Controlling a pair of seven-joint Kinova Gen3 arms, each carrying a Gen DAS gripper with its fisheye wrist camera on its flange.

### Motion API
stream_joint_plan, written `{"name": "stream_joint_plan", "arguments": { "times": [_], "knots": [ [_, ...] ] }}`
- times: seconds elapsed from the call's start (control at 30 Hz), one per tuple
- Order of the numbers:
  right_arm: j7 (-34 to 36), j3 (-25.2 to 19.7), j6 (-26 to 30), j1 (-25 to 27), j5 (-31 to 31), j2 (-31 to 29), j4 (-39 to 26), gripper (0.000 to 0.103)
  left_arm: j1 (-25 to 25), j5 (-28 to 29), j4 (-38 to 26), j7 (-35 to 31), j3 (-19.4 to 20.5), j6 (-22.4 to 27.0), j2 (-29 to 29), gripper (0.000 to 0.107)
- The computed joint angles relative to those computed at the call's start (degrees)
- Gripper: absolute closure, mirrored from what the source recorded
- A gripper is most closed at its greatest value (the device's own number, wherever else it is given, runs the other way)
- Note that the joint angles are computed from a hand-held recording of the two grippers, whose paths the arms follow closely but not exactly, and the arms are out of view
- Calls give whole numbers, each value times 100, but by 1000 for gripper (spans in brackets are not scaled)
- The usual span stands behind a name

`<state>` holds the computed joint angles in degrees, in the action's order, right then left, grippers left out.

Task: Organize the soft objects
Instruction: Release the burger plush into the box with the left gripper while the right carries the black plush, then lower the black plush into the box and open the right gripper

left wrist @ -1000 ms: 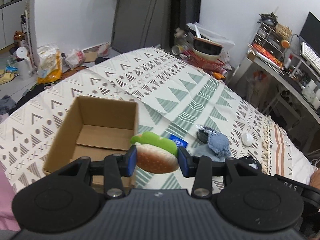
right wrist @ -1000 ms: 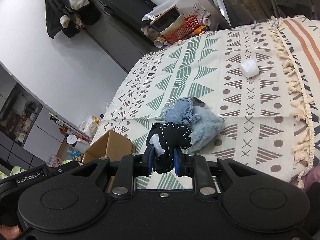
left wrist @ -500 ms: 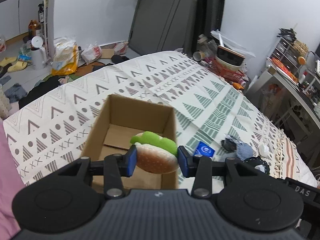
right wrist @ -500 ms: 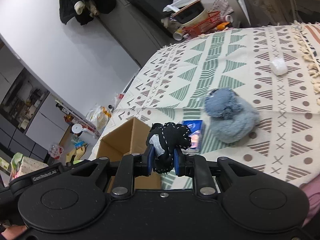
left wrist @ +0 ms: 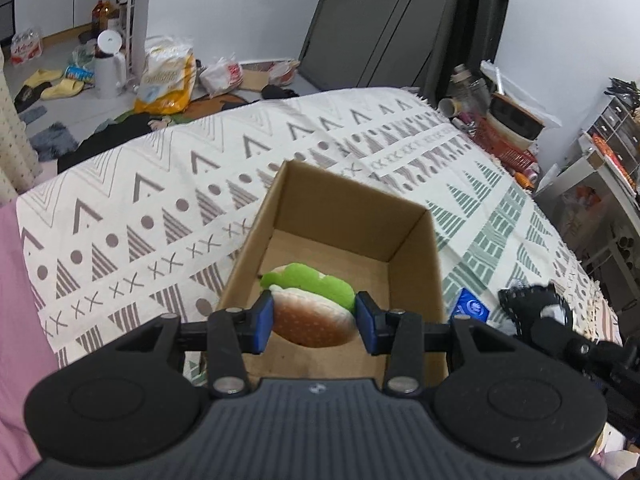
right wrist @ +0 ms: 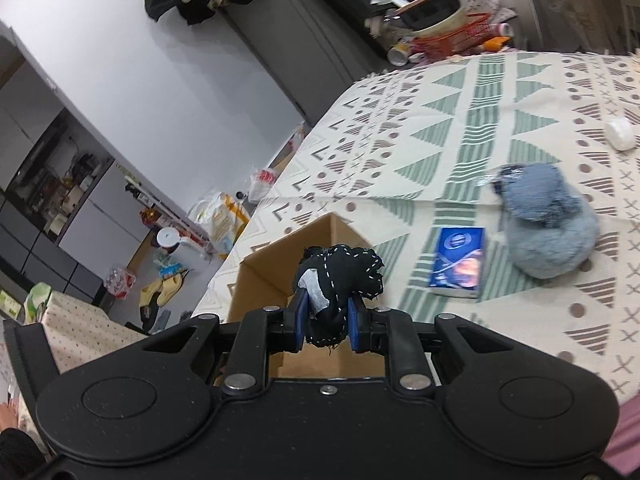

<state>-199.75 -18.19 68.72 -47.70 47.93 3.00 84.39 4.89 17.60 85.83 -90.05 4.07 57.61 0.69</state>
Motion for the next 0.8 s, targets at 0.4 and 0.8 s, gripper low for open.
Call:
{"name": "stream_joint_plan", "arguments": {
  "times": [0.4,0.8],
  "knots": [
    [548,401,-294,-196,-336,615,-536,83,-151,-45,-132,24,-44,350,256,61],
    [989,619,-503,-312,-792,748,-674,73,-150,-325,-301,436,-57,318,45,33]
  ]
}}
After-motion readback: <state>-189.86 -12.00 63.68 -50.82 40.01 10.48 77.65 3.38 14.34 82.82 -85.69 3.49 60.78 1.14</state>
